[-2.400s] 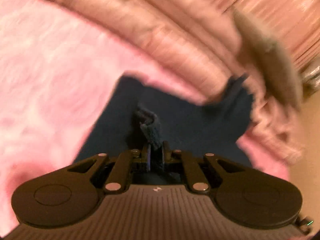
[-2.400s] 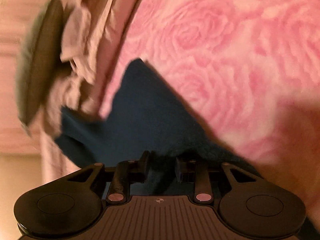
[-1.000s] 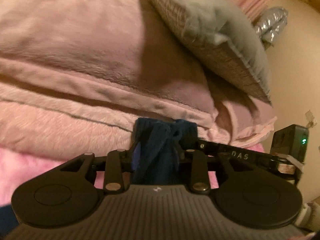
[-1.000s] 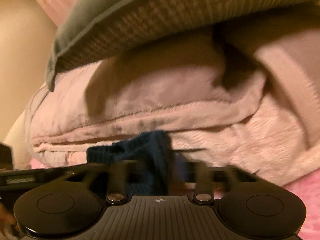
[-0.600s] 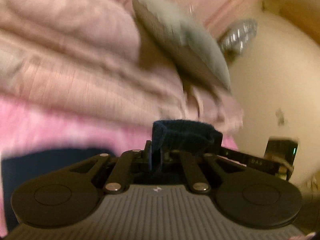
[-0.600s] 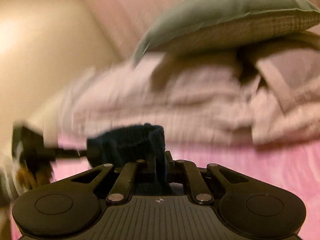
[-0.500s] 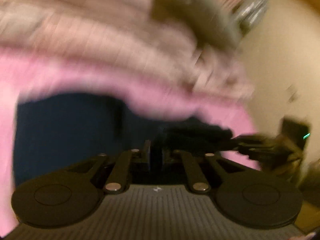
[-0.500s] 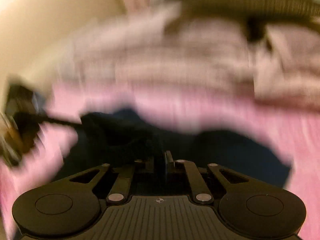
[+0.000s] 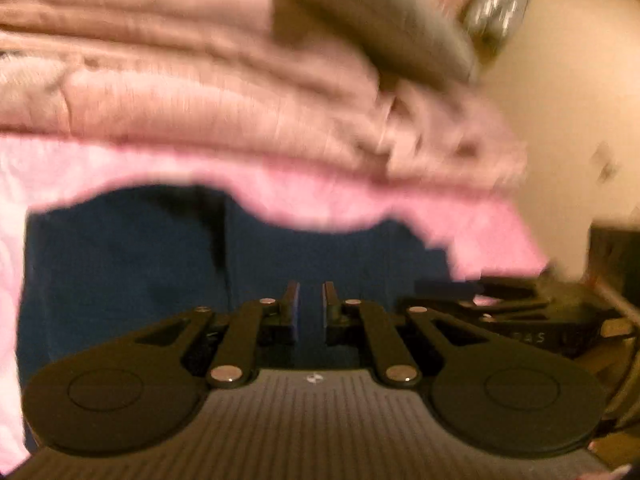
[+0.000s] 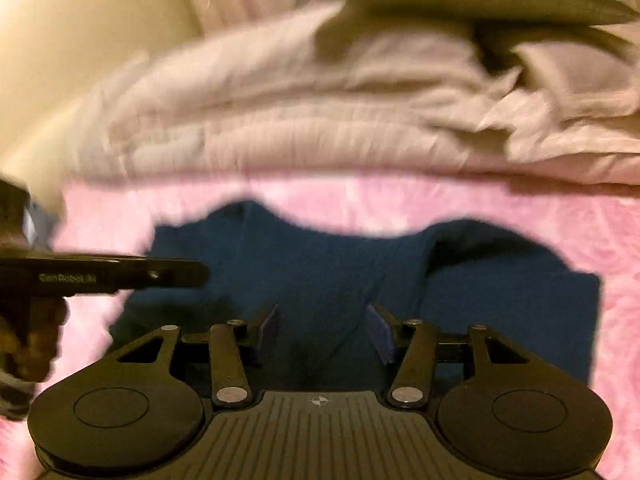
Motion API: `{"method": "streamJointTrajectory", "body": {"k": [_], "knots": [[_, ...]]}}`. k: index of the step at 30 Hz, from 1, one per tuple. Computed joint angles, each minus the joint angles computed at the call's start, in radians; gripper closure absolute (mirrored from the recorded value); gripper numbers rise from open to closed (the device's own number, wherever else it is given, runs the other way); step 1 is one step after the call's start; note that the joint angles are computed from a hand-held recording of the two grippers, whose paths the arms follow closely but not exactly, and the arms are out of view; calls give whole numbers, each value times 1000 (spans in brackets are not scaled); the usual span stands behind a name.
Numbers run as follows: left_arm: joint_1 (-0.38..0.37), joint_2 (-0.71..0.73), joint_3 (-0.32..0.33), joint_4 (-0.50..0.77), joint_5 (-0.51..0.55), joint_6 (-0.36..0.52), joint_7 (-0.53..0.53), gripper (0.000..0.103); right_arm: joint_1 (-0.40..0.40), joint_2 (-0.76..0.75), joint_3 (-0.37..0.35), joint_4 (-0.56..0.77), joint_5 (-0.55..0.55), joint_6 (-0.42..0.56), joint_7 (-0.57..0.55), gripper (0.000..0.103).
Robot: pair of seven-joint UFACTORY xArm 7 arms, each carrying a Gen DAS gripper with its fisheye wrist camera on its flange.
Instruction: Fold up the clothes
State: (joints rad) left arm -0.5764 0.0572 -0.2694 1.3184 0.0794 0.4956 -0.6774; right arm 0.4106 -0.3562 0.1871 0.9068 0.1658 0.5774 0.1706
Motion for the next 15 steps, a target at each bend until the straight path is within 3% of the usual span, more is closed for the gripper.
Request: {"method": "streamJointTrajectory", "body": {"k": [2,4,8,11,15], "knots": [[-25,-6,-8,-6,91,100,-31,97,-32,5,65,-19,-124,5,51,50],[-35,-72,-16,-66,157,110,-89,97,-51,-17,110,-43,-228,7,94,50],[-25,-218,-52,-149,156,145,-99,96,-31,-177,101,-89,-223,104,176,50],[-33,-315,-80,-228,72,191,-104,96,-7,-309,117,-131,-196,243,230,50],[-61,-441,-130,-314,-23,320,-133,96,34,-478,197,-184,-167,538,351,50]]}}
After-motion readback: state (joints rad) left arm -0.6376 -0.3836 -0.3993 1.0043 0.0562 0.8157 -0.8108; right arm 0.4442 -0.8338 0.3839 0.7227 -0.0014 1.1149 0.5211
